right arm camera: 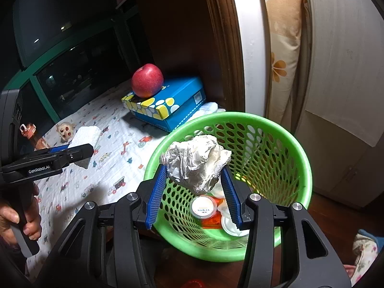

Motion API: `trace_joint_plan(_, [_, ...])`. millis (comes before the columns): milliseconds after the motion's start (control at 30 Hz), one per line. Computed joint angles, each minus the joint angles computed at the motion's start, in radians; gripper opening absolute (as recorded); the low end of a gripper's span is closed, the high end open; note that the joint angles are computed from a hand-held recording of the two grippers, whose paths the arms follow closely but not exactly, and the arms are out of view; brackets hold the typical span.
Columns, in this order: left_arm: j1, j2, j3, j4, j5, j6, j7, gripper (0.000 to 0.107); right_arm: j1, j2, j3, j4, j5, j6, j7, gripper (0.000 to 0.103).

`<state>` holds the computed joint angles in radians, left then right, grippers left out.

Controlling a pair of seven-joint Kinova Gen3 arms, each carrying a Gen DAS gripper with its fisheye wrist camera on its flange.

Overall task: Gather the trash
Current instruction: 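Carry the foil ball and foam block over the green wastebasket, then open both tools to drop the foil ball and foam block into the basket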

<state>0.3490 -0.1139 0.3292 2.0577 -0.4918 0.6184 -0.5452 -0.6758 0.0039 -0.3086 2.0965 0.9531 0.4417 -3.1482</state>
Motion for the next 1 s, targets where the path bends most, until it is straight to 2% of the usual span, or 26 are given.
trace_joint_plan(433, [0.039,0.034,0.001,-0.038,-0.026,0.004,0.016,0.063,0.039,-0.019,0.003,0.022,-0.042,0.000,0.034,0.050])
trace_joint_plan(600, [0.063,0.053,0.001,-0.058,-0.045,0.007,0.025,0.063,0.055,-0.025,0.004,0.031,-0.051,-0.007,0.034,0.055])
trace_joint_plan(1000, [0.147,0.133,-0.035,-0.116,-0.046,-0.008,0.003,0.063,0.103,-0.084,-0.040,0.066,-0.056,0.007,0.019,0.061])
